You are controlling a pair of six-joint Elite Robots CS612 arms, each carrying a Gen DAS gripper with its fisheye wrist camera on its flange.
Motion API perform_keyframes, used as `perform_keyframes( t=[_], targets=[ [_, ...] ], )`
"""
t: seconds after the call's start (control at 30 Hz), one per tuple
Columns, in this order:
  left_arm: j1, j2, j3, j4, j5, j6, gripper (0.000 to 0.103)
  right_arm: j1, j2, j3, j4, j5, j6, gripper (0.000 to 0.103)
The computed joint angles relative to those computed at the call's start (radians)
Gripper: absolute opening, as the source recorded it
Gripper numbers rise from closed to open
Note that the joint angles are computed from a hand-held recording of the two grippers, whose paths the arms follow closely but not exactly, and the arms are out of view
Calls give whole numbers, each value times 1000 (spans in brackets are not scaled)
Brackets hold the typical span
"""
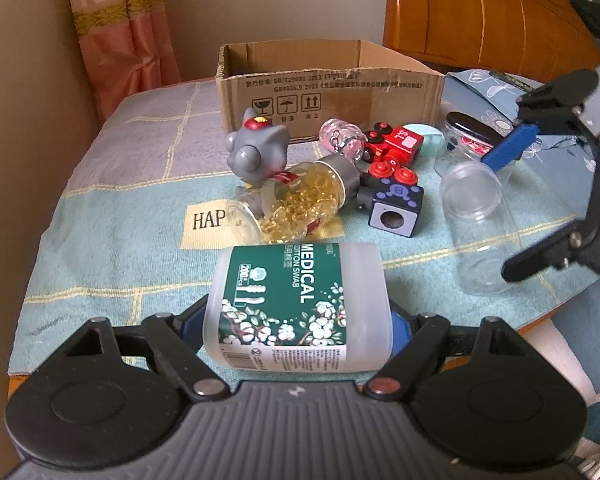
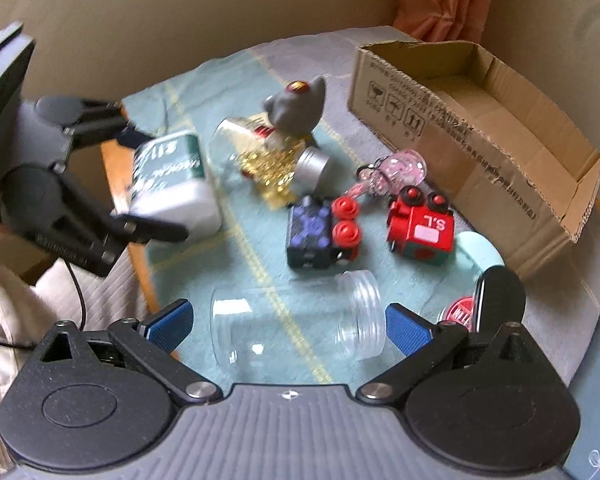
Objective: Organize rigid objects
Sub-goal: 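Grasp the white MEDICAL bottle with the left tool while the right tool grasps the clear jar, then carry both held items into the cardboard box and open both tools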
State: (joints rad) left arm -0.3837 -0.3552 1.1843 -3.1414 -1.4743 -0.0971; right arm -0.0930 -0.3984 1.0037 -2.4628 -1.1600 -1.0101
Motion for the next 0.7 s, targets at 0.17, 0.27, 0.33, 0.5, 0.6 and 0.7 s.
perform_keyframes(
  t=[0.17,0.27,0.33,0.5,0.6,0.7],
  targets=[
    [0,0,-4,5,2,9,83,11,13,10,-80,-35,11,103],
    [-1,0,-3,5,5,18,83,16,20,8,-101,-50,16,101],
    [-1,0,-2,2,8,25,83,17,21,7,-102,-60,30,94],
    [0,-6,5,0,2,40,83,15,15,13,-92,-63,77,93],
    [2,-17,17,1,-14,53,82,9,6,15,-70,-38,108,93],
    [7,-33,31,2,-36,65,82,4,-4,17,-63,-12,141,93]
  ],
)
